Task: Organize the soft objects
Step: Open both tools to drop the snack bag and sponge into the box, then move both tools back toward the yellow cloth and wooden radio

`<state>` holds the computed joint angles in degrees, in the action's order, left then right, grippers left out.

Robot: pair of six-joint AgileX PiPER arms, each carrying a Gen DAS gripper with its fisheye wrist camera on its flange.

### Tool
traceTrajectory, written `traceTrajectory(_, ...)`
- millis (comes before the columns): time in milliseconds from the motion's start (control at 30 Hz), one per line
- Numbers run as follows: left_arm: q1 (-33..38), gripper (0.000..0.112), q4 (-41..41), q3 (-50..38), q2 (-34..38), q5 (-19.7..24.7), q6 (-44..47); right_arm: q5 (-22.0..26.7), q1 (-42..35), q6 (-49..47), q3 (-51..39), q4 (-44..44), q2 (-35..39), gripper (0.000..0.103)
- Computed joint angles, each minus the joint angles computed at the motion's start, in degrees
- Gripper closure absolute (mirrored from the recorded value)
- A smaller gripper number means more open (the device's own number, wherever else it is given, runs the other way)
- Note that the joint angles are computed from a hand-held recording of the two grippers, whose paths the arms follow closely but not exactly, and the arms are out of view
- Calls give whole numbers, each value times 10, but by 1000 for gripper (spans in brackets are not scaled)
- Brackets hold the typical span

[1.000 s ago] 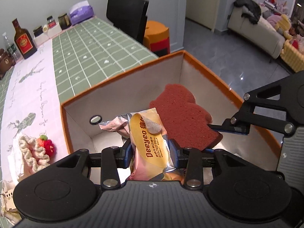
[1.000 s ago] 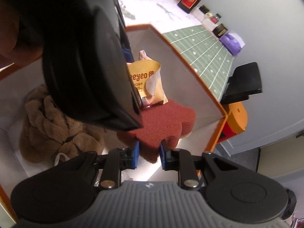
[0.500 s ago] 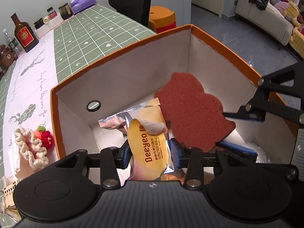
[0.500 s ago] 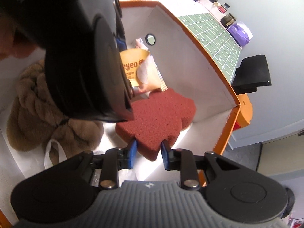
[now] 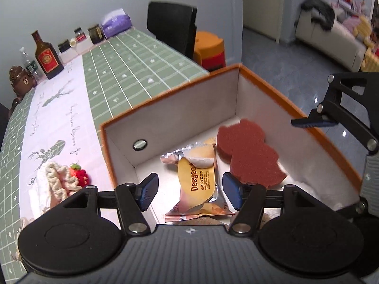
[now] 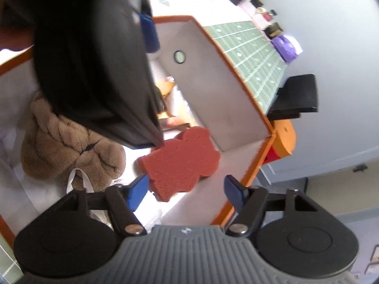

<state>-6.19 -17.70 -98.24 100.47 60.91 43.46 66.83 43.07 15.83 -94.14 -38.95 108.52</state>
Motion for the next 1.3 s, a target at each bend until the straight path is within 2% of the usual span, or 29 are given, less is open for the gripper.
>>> traceTrajectory(200,89,39,-121,40,-48,-3,85,9,37,119,20,-20,-37,28)
traceTrajectory(367,188,39,-240,81,-78,16,158,-15,63,243,33,-38,-61,28)
traceTrajectory(500,261,39,-318,121,-96,17,220,-37,100,383,56,-90,-76,28)
traceTrajectory(600,311,39,-366,146,-102,19,260,-73,131,514,88,-146,-86,28)
traceTrajectory(733,373,39,-414,170,-102,32,289,-89,185,649,100,-221,-72,27)
traceTrajectory(867,431,39,-456,193,-101,30,341,-49,242,718,63,-275,-25,25)
traceTrajectory(933,459,39,-470,209,-101,24,376,-36,264,754,57,-301,-7,19)
traceTrajectory(1133,525,39,-478,243,-79,1,415,-10,308,852,29,-369,47,19)
traceTrajectory(1300,550,38,-466,247,-52,-30,415,13,328,857,-52,-387,118,11)
